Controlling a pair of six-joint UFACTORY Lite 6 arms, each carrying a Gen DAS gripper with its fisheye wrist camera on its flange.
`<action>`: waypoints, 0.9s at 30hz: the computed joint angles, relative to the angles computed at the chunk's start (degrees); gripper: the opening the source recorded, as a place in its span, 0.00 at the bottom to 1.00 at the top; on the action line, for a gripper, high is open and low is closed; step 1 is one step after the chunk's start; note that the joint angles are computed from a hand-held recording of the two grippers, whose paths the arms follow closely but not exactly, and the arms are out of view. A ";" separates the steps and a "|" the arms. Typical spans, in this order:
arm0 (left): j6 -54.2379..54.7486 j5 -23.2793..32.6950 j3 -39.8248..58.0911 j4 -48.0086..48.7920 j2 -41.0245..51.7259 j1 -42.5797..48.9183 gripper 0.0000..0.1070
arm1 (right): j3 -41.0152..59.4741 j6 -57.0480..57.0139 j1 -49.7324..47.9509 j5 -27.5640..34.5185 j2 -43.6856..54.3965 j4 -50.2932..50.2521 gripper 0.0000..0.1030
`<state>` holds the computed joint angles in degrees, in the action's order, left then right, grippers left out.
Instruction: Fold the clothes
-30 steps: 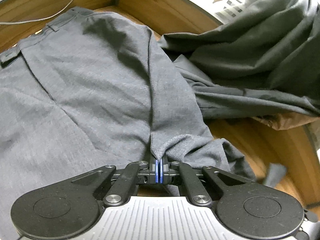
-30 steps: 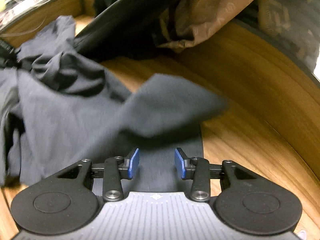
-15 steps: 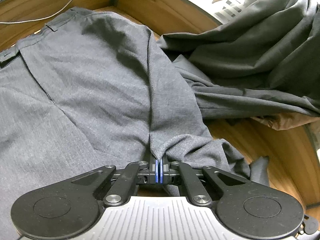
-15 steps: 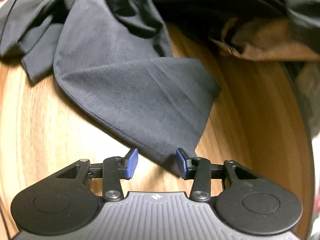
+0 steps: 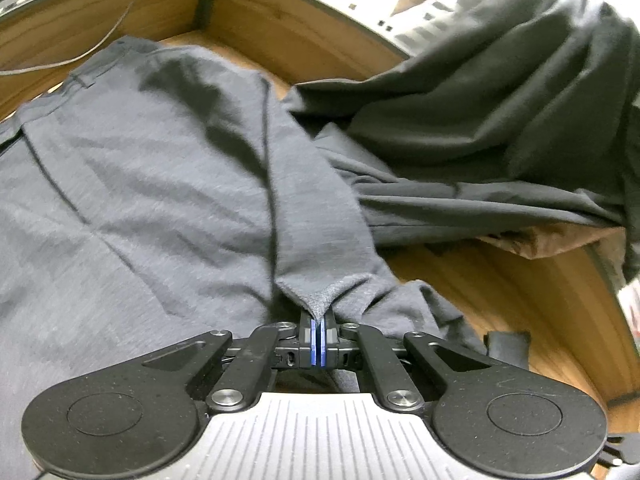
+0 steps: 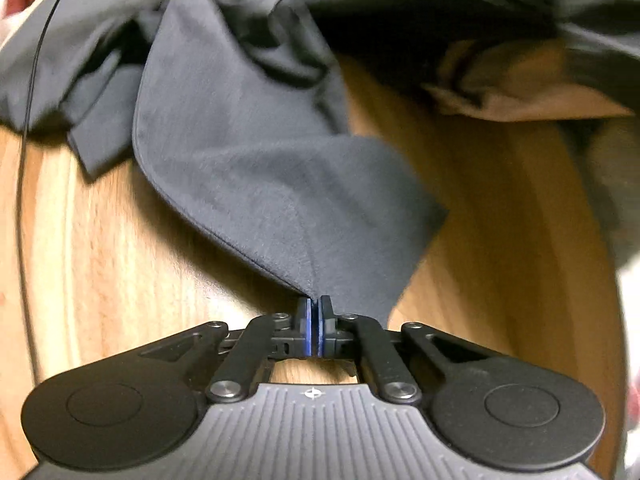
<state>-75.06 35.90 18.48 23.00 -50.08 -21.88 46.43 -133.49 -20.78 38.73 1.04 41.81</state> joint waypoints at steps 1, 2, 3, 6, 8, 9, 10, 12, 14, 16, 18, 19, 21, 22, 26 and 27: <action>0.14 0.00 0.27 0.29 -0.20 -0.50 0.04 | -0.66 0.44 -2.31 2.01 -2.78 0.45 0.03; -1.49 0.77 0.69 1.76 -0.52 -2.10 0.04 | -1.48 0.69 -5.26 4.64 -6.25 1.02 0.03; -3.08 1.54 1.14 3.20 -0.80 -3.71 0.04 | -1.97 1.01 -8.36 7.45 -9.45 1.53 0.03; -6.55 3.73 2.89 6.65 -1.74 -8.69 0.04 | -2.61 2.60 -18.73 16.27 -18.43 2.04 0.02; -8.39 5.08 4.29 8.70 -2.12 -12.04 0.04 | -1.49 5.62 -25.35 22.06 -23.18 0.68 0.02; -7.67 5.39 5.41 8.52 -1.91 -12.89 0.04 | -0.47 6.81 -28.90 25.11 -25.03 0.19 0.02; -7.15 5.74 6.79 8.54 -1.65 -13.64 0.04 | 0.89 8.20 -31.74 27.86 -26.43 -0.65 0.02; -6.09 5.64 9.78 9.92 -0.39 -14.94 0.04 | 4.80 10.99 -36.01 32.89 -28.54 -1.59 0.02; 0.80 1.58 13.38 6.65 3.17 -11.51 0.04 | 9.59 13.23 -40.66 38.04 -29.53 -2.00 0.02; 10.41 -3.33 17.05 0.18 7.61 -6.78 0.04 | 17.28 19.34 -41.60 41.74 -27.03 -2.44 0.02; 17.23 -7.46 19.97 -4.20 13.16 -3.86 0.04 | 24.66 27.20 -40.21 44.02 -22.64 -2.82 0.02; 19.11 -9.35 21.21 -5.03 16.40 -3.06 0.04 | 26.25 30.02 -38.87 43.46 -21.46 -3.19 0.02; 22.78 -12.66 24.02 -6.54 22.88 -1.78 0.04 | 26.44 33.20 -35.02 38.42 -19.86 -4.15 0.02; 23.03 -14.43 25.04 -5.81 26.14 -1.60 0.04 | 24.66 34.33 -32.24 33.99 -19.68 -5.29 0.02; 16.67 -20.67 29.07 2.42 39.13 -2.05 0.04 | 19.75 40.56 -21.52 16.88 -12.41 -9.24 0.02; 12.56 -21.49 30.29 6.66 42.13 -2.47 0.04 | 19.09 41.52 -19.49 13.09 -9.74 -9.53 0.02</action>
